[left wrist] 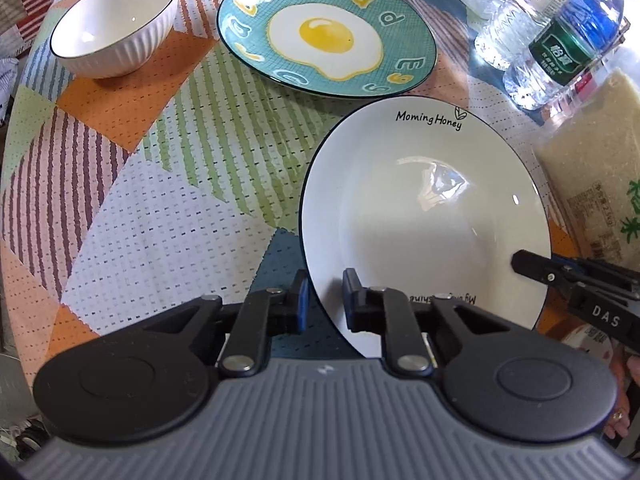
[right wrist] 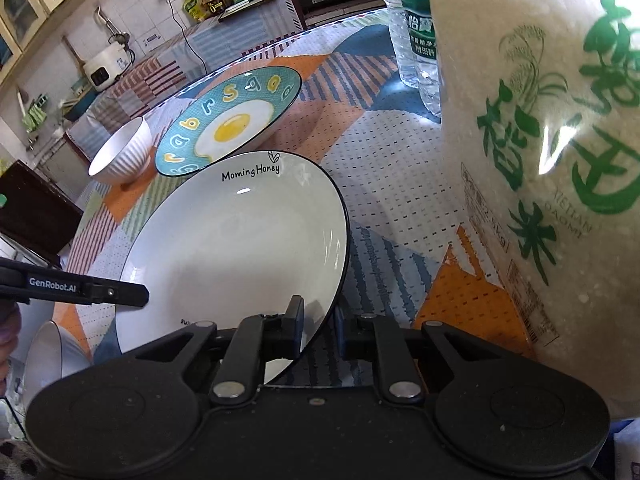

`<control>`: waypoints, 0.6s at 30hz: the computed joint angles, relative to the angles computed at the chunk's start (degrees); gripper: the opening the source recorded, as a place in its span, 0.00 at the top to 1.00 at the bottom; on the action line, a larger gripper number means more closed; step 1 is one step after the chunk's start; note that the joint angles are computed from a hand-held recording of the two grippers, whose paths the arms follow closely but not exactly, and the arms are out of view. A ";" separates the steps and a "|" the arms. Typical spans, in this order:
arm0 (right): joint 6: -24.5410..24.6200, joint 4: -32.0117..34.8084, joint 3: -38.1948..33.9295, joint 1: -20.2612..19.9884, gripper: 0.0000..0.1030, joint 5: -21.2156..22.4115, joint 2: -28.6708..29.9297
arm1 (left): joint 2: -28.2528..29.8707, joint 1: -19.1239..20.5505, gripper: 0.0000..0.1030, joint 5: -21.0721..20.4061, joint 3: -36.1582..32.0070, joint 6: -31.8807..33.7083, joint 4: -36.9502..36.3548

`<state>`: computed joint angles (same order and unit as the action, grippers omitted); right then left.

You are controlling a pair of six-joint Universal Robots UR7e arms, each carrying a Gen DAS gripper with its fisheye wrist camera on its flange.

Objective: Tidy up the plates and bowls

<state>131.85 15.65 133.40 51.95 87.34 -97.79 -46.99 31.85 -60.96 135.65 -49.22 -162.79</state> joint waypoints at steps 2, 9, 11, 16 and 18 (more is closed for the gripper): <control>1.06 1.15 -0.91 -0.77 0.80 -1.04 1.31 | 0.10 0.95 0.84 -0.58 -0.05 -0.18 -1.07; 2.02 4.48 -2.78 0.39 0.79 0.53 3.10 | 0.08 1.79 0.83 -0.73 -0.38 0.53 -1.12; 1.88 5.05 -2.91 0.63 0.79 0.47 3.17 | -0.31 1.69 0.83 -0.32 -0.13 1.33 -1.14; 1.18 6.02 -2.73 2.51 0.79 -0.09 2.59 | -3.05 2.57 0.82 -0.44 0.64 1.37 0.34; 2.30 5.61 -3.04 4.25 0.79 0.96 3.74 | -4.18 2.59 0.82 0.00 1.28 0.74 1.20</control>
<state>134.14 21.26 130.37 56.20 88.30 -94.06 -51.17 34.44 -60.96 136.92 -48.48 -161.59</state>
